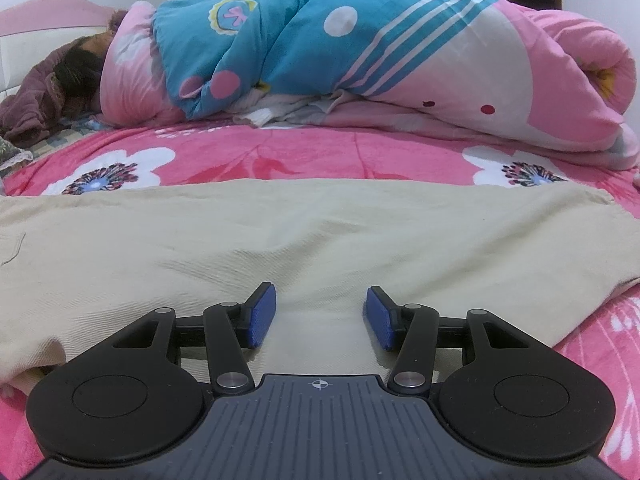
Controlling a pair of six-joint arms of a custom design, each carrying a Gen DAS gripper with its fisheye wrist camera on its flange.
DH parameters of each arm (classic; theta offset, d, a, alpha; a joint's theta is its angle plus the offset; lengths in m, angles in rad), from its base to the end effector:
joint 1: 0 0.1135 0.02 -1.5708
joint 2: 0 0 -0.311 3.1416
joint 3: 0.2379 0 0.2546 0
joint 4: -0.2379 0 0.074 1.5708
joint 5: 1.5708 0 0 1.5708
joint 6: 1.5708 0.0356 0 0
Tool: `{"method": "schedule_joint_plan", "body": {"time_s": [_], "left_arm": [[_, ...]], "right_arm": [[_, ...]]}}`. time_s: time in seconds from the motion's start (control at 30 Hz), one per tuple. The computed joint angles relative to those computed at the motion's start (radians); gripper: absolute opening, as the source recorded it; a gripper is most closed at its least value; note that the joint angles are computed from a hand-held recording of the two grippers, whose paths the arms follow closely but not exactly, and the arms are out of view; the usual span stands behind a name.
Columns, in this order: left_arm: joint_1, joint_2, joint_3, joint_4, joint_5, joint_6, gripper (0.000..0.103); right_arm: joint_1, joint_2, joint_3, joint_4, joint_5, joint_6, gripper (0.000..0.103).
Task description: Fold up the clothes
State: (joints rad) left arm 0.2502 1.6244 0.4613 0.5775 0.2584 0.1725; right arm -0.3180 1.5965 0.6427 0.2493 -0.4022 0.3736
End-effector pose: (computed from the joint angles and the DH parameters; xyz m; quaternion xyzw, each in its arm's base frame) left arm 0.2737 0.0606 0.1608 0.0270 0.8755 -0.0126 0.4824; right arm 0.2907 -0.0810 0.1882 0.2226 0.8651 0.1927 0.4061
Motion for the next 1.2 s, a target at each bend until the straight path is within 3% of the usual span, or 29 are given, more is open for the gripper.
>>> {"method": "schedule_joint_plan", "body": {"time_s": [0.17, 0.3, 0.37, 0.43, 0.6, 0.67, 0.77, 0.87, 0.97, 1.03, 1.1, 1.13, 1.2], "left_arm": [[-0.001, 0.004, 0.0, 0.002, -0.003, 0.003, 0.051], [0.003, 0.007, 0.003, 0.001, 0.003, 0.002, 0.051], [0.002, 0.008, 0.004, 0.001, 0.001, 0.003, 0.051], [0.003, 0.007, 0.007, -0.003, 0.002, 0.002, 0.051], [0.019, 0.006, 0.008, -0.007, 0.03, -0.012, 0.051], [0.031, 0.007, 0.011, -0.009, 0.051, -0.023, 0.051], [0.053, 0.009, 0.018, -0.017, 0.087, -0.043, 0.051], [0.068, 0.011, 0.028, -0.033, 0.115, -0.056, 0.051], [0.068, 0.012, 0.031, -0.04, 0.122, -0.051, 0.051], [0.074, 0.012, 0.031, -0.042, 0.133, -0.05, 0.051], [0.084, 0.014, 0.034, -0.047, 0.147, -0.054, 0.051], [0.086, 0.015, 0.036, -0.05, 0.15, -0.056, 0.051], [0.082, 0.016, 0.036, -0.05, 0.143, -0.054, 0.051]], "right_arm": [[-0.017, 0.08, 0.018, 0.007, -0.004, 0.038, 0.002], [-0.087, 0.053, -0.017, 0.016, -0.104, 0.196, 0.008], [-0.113, 0.023, -0.027, -0.031, -0.149, 0.225, 0.029], [-0.107, 0.015, -0.026, -0.073, -0.178, 0.223, 0.043], [-0.014, 0.07, -0.015, 0.006, -0.113, 0.237, 0.04], [0.013, 0.059, -0.02, 0.018, -0.073, 0.232, 0.013], [0.007, -0.055, -0.081, 0.052, -0.08, 0.229, 0.005], [-0.031, -0.132, -0.116, 0.035, -0.114, 0.236, 0.005], [-0.035, -0.029, -0.102, 0.017, -0.087, 0.191, 0.005], [-0.063, 0.029, -0.122, 0.078, -0.125, 0.222, 0.003], [-0.102, -0.012, -0.146, 0.083, -0.147, 0.275, 0.01], [-0.114, -0.043, -0.156, 0.076, -0.13, 0.289, 0.014], [-0.103, -0.142, -0.175, 0.036, 0.008, 0.266, 0.016]]}}
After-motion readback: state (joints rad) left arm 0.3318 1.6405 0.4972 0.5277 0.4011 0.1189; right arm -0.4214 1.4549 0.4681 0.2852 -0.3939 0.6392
